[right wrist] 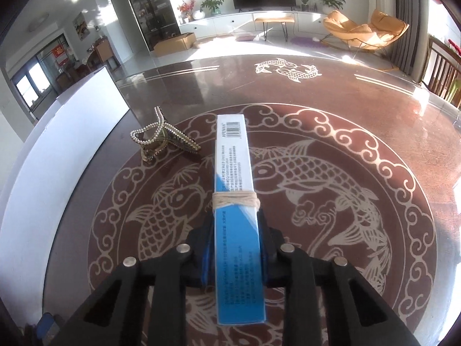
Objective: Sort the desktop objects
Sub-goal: 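Close the right gripper around the middle of the ointment box, then grasp the pearl-beaded hair claw clip with the left gripper while the right holds the box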
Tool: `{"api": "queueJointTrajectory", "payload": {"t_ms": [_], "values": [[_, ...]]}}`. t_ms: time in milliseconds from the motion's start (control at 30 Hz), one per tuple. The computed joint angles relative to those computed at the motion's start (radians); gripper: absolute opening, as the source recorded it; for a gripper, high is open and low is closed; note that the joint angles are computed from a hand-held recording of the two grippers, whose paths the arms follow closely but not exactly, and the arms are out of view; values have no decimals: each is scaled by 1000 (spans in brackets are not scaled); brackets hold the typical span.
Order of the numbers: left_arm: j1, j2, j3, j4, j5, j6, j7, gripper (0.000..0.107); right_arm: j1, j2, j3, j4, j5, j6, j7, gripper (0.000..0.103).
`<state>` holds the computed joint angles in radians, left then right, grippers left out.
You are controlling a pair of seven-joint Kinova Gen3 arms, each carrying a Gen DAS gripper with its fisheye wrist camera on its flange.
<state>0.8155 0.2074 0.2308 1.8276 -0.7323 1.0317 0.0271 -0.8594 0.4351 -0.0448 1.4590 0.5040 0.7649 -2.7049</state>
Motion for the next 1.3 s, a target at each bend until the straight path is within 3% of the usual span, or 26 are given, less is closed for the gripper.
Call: {"api": "queueJointTrajectory", "payload": {"t_ms": [167, 467, 500, 533, 567, 667, 867, 1300], "values": [[-1, 4, -2, -2, -1, -5, -2, 103, -29, -103, -3, 165, 73, -35, -58, 26], [-1, 3, -3, -1, -1, -7, -3, 103, -131, -301, -126, 456, 294, 139, -322, 27], [-1, 5, -3, -4, -2, -5, -3, 103, -131, -316, -141, 481, 310, 142, -355, 29], [-1, 8, -4, -7, -2, -4, -4, 103, -122, -326, -154, 498, 316, 138, -375, 36], [-2, 11, -5, -10, -2, -5, -7, 103, -110, -335, -165, 505, 313, 136, -387, 52], [-1, 10, -8, -5, -3, -12, -5, 103, -62, -333, -192, 500, 281, 142, -385, 83], [1, 12, -10, -6, -4, -12, -4, 103, -10, -325, -244, 491, 263, 132, -341, 96], [-9, 33, -10, -50, 43, -7, -59, 103, 8, -318, -243, 493, 252, 101, -313, 103]]}}
